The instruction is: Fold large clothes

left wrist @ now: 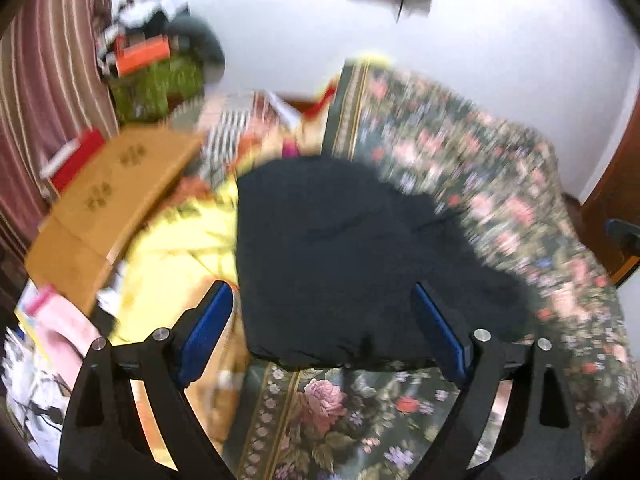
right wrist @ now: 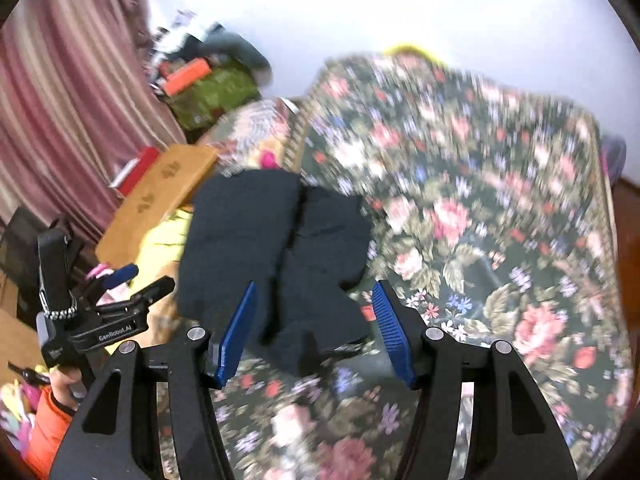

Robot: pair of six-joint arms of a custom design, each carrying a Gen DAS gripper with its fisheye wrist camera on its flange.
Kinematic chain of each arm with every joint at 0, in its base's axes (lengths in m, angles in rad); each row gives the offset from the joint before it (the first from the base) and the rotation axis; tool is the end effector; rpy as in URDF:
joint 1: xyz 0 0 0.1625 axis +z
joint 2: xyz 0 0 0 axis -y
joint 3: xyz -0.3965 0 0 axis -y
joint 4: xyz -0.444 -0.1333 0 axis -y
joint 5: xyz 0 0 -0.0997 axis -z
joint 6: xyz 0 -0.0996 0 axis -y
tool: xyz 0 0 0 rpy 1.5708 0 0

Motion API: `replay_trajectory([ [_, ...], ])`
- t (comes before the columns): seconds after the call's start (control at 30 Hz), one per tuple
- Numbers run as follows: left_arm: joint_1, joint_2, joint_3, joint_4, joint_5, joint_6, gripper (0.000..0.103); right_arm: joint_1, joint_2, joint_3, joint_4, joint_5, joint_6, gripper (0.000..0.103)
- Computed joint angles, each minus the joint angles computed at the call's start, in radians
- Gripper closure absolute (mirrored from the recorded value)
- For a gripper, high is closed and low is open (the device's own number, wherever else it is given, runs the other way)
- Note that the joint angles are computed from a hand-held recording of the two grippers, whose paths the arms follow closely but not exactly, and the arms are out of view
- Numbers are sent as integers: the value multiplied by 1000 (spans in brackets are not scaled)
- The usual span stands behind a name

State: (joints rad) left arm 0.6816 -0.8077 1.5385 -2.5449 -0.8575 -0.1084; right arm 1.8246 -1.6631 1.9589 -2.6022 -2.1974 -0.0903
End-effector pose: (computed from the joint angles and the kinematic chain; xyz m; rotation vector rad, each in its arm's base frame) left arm -0.4338 -0.6075 0.1036 0.8571 2.3859 -0.7233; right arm 0.2021 -0.4809 0.4350 0.1160 -2.4220 0.9877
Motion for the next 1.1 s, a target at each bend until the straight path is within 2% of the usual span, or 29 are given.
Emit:
replay_trajectory([
  [0.13, -74, -109, 88, -110, 25, 47, 12, 141, -17, 31, -137, -91, -69, 47],
  [0.27, -172, -222, 191, -259, 71, 123, 12, 245, -2, 47, -281, -149, -145, 47],
  [0.37, -229, -286, 252, -343, 93, 169, 12, 341, 25, 62, -446, -226, -247, 46],
  [0.53, -329, -375, 350, -469, 162, 205, 12, 446, 70, 81, -666, -298, -374, 41],
  [0.63, -386, -413, 406, -546, 213, 229, 12, 488, 95, 87, -742, -333, -412, 36],
  [0.7, -410, -427, 432, -578, 229, 247, 4, 497, 98, 94, -759, -335, -410, 23],
  [0.77, -428, -431, 452, -601, 256, 254, 2, 504, 110, 95, -790, -352, -418, 22],
  [0.93, -440, -470, 483, -534, 263, 166, 1, 510, 112, 105, -784, -381, -370, 15],
  [1.0, -448, -475, 492, -532, 277, 160, 1, 510, 109, 106, -773, -388, -355, 6],
  [1.1, -451, -480, 497, -520, 277, 148, 1, 520, 115, 108, -803, -415, -388, 4],
])
